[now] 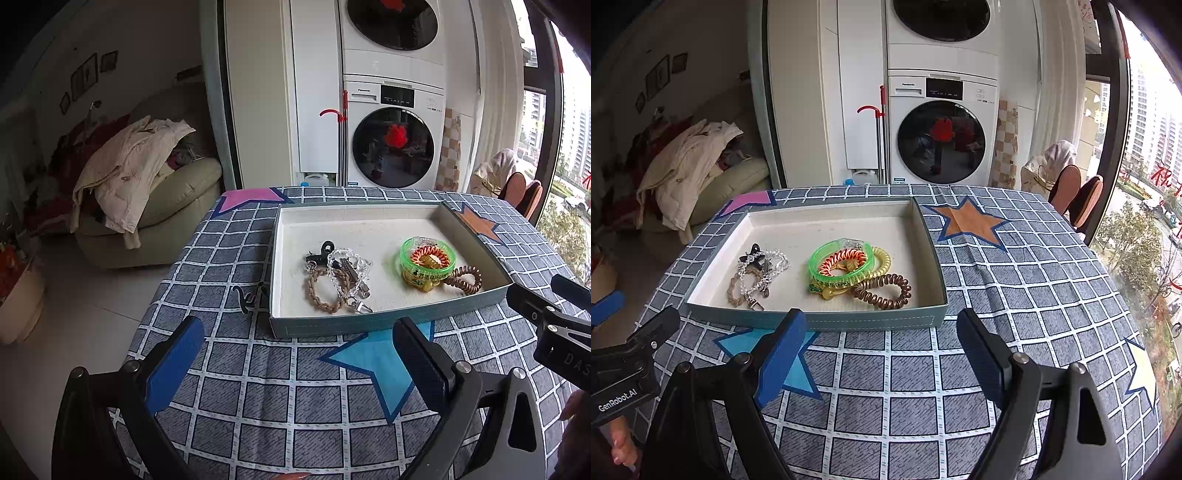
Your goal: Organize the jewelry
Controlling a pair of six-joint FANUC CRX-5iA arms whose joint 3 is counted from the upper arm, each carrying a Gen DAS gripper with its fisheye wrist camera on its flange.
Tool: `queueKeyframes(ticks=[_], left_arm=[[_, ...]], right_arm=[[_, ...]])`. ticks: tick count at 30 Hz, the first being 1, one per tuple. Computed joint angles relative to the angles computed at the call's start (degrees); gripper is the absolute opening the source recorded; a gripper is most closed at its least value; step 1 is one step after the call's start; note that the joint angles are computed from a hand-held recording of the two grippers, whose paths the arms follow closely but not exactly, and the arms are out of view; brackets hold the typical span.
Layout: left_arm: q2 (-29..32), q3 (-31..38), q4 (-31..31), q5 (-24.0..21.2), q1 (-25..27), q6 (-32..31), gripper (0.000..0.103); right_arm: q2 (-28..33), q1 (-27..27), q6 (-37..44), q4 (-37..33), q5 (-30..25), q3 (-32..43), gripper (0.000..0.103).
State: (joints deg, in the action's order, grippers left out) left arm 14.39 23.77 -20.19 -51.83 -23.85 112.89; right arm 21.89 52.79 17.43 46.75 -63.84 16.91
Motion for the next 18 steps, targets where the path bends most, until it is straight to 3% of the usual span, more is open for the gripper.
queueKeyframes(ticks=[18], left_arm=[[-0.39, 0.31, -1.58, -1.31, -0.85, 0.63, 0.103]], right_arm=[[-0.32, 0.55, -0.54, 0.58, -0.58, -0.18, 0.086]])
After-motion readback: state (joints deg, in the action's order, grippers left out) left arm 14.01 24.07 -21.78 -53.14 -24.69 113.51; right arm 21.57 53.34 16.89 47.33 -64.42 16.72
